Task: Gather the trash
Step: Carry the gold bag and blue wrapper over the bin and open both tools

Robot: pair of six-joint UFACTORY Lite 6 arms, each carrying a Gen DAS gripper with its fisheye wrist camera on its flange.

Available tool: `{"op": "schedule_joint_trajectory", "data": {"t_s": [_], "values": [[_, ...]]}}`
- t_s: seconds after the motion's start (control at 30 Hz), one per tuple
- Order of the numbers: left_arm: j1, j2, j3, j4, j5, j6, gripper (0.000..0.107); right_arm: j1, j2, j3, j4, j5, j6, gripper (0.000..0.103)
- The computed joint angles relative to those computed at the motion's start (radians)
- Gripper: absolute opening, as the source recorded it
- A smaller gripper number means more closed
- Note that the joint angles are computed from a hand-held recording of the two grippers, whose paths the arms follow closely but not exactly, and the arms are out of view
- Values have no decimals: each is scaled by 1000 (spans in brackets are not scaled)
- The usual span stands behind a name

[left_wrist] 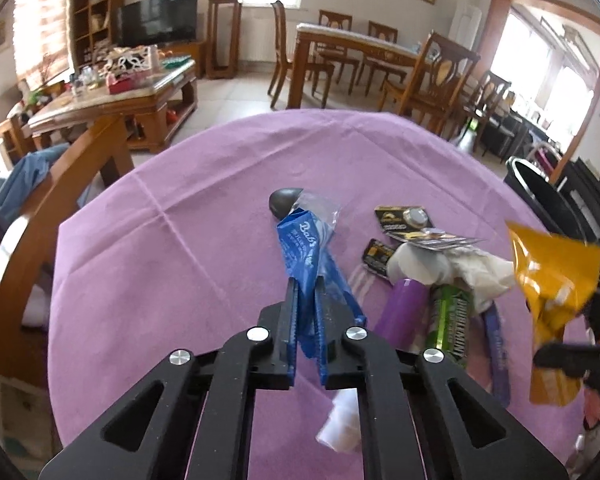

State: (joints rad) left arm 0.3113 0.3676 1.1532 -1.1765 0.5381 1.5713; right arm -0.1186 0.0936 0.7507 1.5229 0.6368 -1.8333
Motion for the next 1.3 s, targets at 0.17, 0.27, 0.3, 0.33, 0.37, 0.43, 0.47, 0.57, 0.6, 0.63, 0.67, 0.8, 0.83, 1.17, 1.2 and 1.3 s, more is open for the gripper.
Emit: {"op": "schedule_joint_trajectory", "data": {"t_s": [0.17,0.27,0.3,0.33,0.37,0.43,0.47,0.57,0.6,0.63,0.67,0.8,0.83,1.17,1.2,1.3], "values": [[57,-120,-84,-88,81,69,7,-95,-11,5,-1,80,-21,42],[82,-179,-106,-113,138,65,7,-155,10,26,11,141,-27,42],[81,-206,-115,-114,154,51,7,-187,16,35,12,170,-28,42],[70,-230,-124,-117,152,43,7,-213,17,39,10,188,-32,42],[54,-258,-137,-126,145,39,7,-229,26,48,21,201,-42,42],[22,-309,-162,-153,143,37,7,-284,28,62,31,244,-55,42],[11,-327,-170,-167,144,39,7,-306,23,59,32,261,-61,42],[-75,-383,-195,-223,107,30,7,-390,32,86,29,323,-66,42],[-84,-392,-204,-237,110,37,7,-415,41,97,29,342,-67,42],[-123,-398,-202,-254,96,26,7,-448,51,113,23,367,-65,42],[-163,-400,-200,-270,81,15,7,-485,66,134,20,395,-61,42],[-317,-400,-193,-366,4,18,7,-603,115,198,19,467,-50,42],[-352,-394,-185,-388,-12,20,7,-635,114,191,25,485,-58,42],[-748,-163,52,-631,-182,124,7,-890,280,361,155,553,-63,42],[-784,-118,95,-642,-194,128,7,-910,294,371,173,552,-68,42],[-860,-6,212,-635,-230,110,7,-953,363,439,194,542,-62,43]]}}
